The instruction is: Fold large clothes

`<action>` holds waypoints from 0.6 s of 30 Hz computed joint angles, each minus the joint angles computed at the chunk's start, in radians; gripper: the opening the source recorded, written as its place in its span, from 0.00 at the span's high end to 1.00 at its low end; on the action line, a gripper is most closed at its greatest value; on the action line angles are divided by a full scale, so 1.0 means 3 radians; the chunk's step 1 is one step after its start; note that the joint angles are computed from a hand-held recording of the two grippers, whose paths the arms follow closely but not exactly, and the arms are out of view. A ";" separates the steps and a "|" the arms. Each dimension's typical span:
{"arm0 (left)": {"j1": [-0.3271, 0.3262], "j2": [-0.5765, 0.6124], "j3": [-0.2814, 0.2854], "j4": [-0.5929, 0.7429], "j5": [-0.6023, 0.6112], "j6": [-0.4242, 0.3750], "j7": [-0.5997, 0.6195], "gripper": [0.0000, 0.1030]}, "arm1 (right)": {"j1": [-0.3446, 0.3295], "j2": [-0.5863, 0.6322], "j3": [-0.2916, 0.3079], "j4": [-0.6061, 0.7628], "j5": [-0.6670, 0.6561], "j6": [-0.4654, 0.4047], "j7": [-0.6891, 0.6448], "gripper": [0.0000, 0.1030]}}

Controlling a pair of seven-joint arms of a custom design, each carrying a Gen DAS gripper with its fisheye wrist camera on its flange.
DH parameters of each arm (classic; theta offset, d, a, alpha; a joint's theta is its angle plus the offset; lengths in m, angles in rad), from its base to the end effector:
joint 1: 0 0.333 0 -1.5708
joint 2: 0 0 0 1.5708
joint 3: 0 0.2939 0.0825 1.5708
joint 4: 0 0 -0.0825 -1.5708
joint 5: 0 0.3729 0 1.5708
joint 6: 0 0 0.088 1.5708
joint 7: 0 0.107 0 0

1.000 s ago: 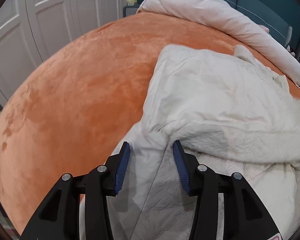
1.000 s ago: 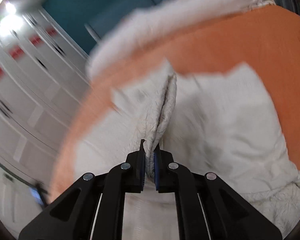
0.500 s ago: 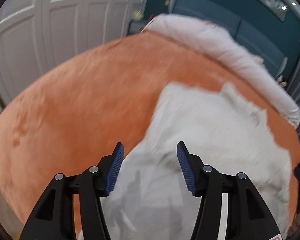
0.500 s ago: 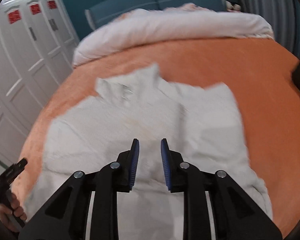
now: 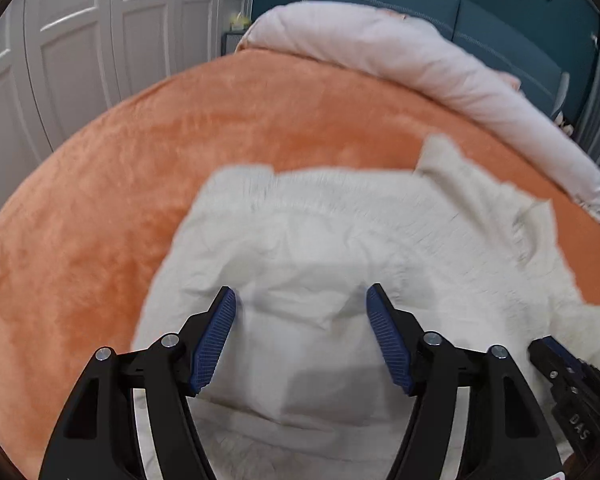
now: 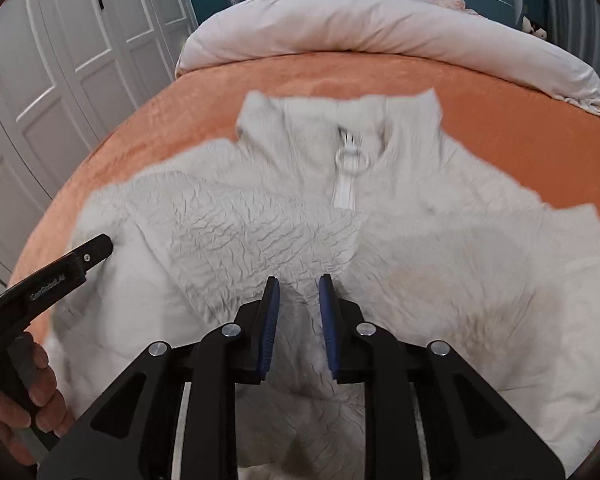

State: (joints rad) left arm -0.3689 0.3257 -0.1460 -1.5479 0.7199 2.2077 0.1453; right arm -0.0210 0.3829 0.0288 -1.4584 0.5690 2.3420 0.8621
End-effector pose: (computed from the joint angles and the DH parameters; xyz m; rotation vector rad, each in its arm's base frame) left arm 0.6025 -0.3011 0.4893 -2.2517 1.2062 -0.5714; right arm 0.6969 0.0104 0.5055 -2.0612 1.3470 -0.2901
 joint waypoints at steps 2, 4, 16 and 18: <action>0.0004 -0.0002 0.0009 -0.0089 0.0023 0.0069 -0.0058 0.28 | -0.0015 0.0010 0.0027 -0.0074 0.0079 0.0084 -0.0076 0.82; 0.0019 -0.0013 0.0023 -0.0174 0.0045 0.0165 -0.0152 0.25 | -0.0021 -0.0016 0.0046 -0.0166 0.0149 0.0181 -0.0143 0.82; -0.0055 0.0116 0.0045 -0.0058 0.0170 0.0003 -0.0196 0.21 | -0.0110 -0.0093 0.0047 -0.0195 0.0460 0.0103 -0.0213 0.82; -0.0056 0.0108 0.0047 -0.0072 0.0175 0.0012 -0.0208 0.21 | -0.0183 -0.0279 0.0045 -0.0313 0.0700 0.0201 -0.0220 0.81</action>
State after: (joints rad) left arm -0.3857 0.3581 -0.1320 -1.5693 0.7725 2.2112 0.0830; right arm -0.0760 0.2993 0.0424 -1.5524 0.7789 2.4022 0.7962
